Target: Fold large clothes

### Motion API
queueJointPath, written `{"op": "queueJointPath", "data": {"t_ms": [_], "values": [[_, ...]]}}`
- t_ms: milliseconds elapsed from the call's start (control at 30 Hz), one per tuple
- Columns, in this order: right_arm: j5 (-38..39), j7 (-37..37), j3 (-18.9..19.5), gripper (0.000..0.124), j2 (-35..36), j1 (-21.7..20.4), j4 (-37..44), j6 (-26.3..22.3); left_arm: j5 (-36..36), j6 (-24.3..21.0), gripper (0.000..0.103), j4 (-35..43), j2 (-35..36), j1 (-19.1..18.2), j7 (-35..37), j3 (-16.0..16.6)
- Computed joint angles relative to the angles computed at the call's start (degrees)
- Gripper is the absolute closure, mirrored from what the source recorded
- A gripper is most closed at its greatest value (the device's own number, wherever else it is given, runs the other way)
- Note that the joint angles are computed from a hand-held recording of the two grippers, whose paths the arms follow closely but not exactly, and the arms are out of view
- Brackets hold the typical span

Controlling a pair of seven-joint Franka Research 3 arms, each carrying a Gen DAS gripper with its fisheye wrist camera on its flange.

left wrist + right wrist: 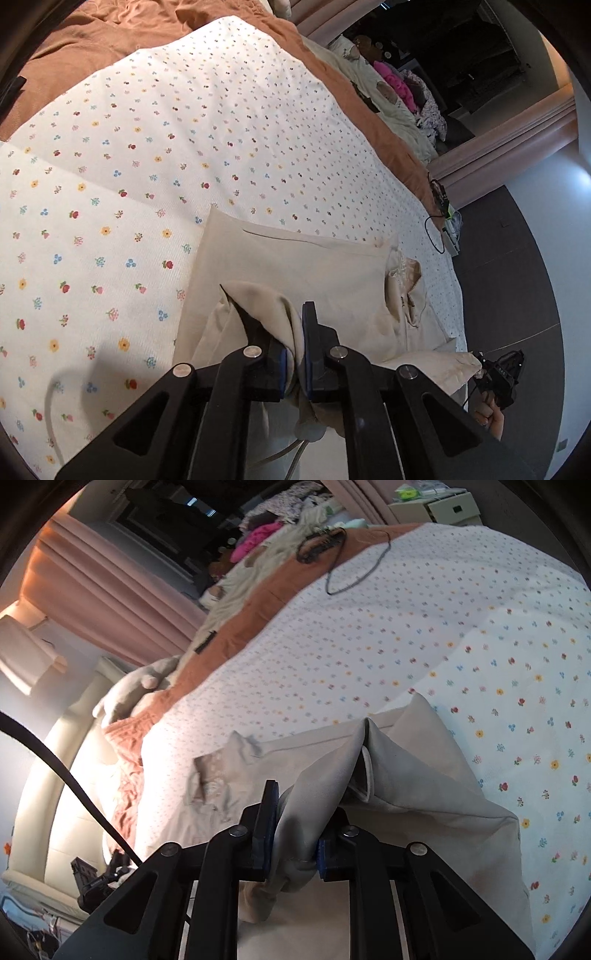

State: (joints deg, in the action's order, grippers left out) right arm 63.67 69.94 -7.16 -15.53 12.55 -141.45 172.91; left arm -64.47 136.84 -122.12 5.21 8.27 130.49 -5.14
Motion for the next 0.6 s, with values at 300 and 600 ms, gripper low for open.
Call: {"op": "queueJointPath", "data": {"t_ms": [300, 600], "values": [[-22.5, 25.0, 11.9, 0.042, -4.8, -11.7, -6.4, 5.4, -3.8, -4.7, 0.012, 1.6, -0.2, 1.4, 2.7, -0.1], [-33.5, 32.3, 13.1, 0.042, -18.2, -15.5, -15.9, -0.8, 1.8, 0.1, 0.012, -6.3, -9.7, 0.4, 2.6, 3.6]]}}
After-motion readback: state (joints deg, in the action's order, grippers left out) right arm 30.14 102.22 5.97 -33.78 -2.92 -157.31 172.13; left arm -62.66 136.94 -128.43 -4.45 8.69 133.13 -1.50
